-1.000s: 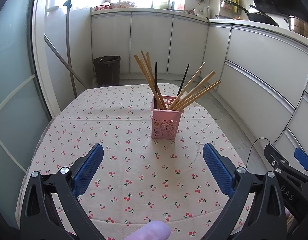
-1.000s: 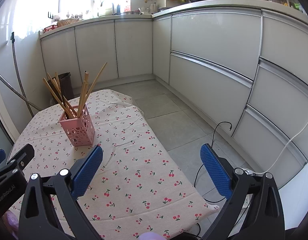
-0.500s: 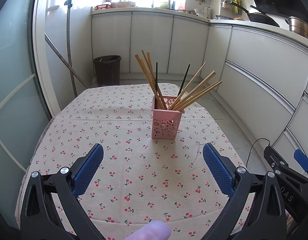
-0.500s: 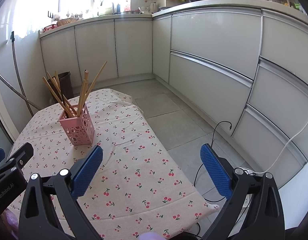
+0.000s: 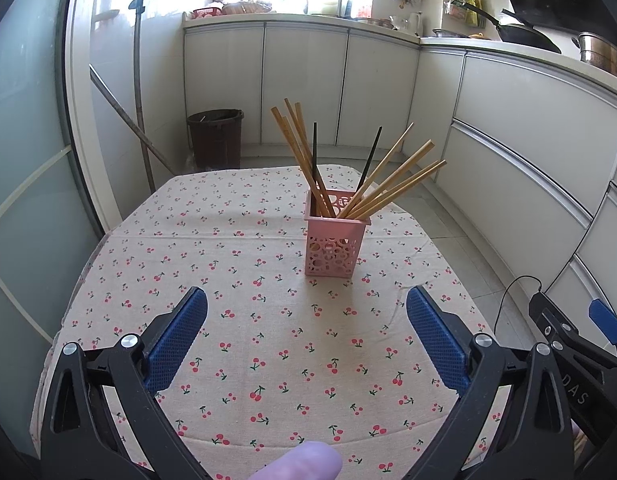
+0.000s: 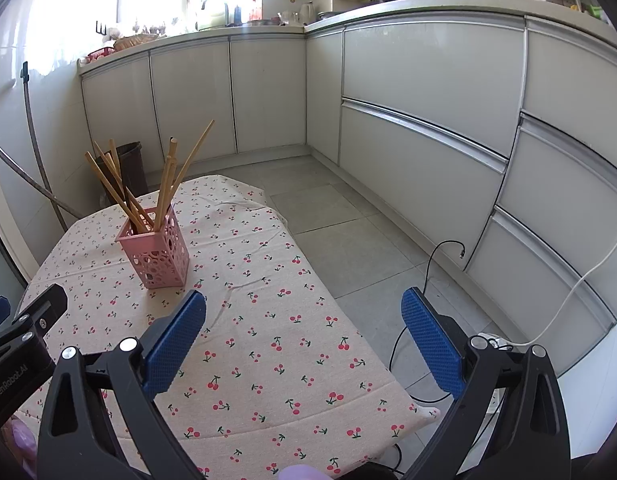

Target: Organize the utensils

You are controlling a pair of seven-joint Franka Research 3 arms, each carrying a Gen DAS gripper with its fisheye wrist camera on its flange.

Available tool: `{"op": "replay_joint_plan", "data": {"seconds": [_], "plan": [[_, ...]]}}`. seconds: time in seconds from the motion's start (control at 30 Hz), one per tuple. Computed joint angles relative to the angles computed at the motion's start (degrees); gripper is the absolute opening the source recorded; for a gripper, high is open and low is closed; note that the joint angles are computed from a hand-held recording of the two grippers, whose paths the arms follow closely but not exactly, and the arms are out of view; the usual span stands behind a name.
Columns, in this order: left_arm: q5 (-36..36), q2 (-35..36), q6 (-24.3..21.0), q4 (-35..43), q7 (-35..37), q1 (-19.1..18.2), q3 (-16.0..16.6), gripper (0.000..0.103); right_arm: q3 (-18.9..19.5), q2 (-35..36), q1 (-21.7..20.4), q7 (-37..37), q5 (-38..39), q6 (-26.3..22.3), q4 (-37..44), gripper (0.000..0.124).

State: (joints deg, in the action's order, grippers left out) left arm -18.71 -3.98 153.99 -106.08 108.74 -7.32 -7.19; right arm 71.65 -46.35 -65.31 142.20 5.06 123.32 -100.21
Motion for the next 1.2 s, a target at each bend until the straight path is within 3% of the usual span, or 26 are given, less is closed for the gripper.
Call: {"op": "replay_joint_plan", "data": {"seconds": [1.2], "plan": [[1.1, 0.1, -0.3, -0.1, -1.0, 0.2, -0.1, 0.096, -0.2, -0.6, 0.0, -0.5, 1.0, -0.3, -0.2, 0.095]]}}
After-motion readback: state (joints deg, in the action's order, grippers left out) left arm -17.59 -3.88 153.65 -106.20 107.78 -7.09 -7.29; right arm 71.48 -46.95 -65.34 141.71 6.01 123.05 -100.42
